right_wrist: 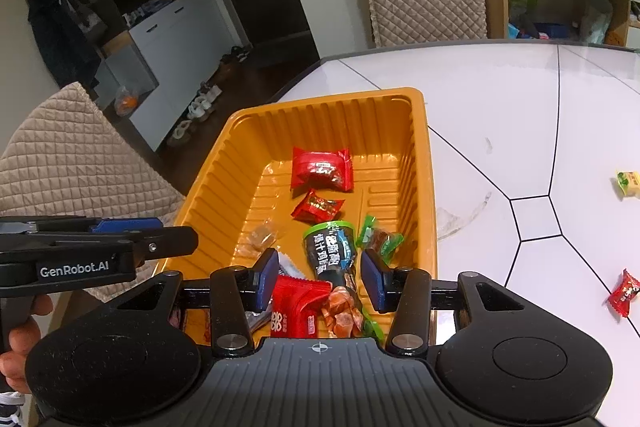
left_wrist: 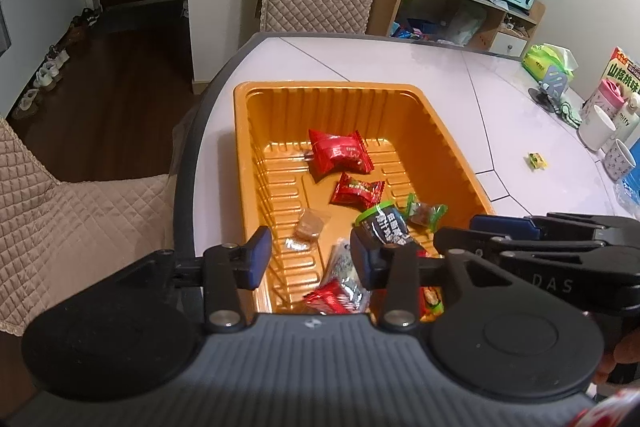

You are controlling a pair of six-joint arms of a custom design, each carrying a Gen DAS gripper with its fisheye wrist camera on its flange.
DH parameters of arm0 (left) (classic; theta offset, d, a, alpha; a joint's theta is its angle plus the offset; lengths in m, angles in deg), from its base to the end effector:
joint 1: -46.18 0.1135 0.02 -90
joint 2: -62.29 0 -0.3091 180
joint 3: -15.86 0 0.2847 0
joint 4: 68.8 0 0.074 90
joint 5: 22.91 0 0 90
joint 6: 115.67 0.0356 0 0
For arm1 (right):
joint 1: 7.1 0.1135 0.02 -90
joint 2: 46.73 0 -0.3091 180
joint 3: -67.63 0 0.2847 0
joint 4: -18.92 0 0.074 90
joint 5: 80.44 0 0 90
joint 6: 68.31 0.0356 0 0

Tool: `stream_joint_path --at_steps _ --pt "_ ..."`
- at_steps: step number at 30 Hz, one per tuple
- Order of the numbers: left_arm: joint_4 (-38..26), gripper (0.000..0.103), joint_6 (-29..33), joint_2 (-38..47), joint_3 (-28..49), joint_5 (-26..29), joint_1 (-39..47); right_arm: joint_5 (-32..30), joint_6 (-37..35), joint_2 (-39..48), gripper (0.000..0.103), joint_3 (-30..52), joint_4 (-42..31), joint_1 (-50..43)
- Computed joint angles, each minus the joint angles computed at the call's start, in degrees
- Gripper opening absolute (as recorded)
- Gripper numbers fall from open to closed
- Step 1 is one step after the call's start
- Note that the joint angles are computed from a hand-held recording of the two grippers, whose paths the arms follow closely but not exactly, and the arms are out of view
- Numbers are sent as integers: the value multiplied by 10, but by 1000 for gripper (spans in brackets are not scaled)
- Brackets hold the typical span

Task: Organize snacks
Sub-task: 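Open the left tool to drop the twisted candy into the tray, then withdraw both open tools from the tray toward the remaining candies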

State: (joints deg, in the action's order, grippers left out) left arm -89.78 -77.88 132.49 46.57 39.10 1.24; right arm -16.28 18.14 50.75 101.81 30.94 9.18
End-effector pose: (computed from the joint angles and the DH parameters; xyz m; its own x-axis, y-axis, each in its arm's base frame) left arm 0.1442 -0.1202 0.1315 -0.7409 -0.2465 -0.6247 -0.2048 0.9688 -0.1393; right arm 0.2399 0.0862 0.0829 -0.7157 -0.2671 -0.6454 -0.5594 0.7724 0.3007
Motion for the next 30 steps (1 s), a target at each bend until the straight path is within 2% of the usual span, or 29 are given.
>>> stream_joint_path --at_steps 14,30 --pt "-103 39 -98 -50 11 -24 -90 -25 -29 -54 46 -21 -47 -26" --pt "-177 39 -216 -7 64 -54 -207 -85 -101 -179 46 -70 -159 -114"
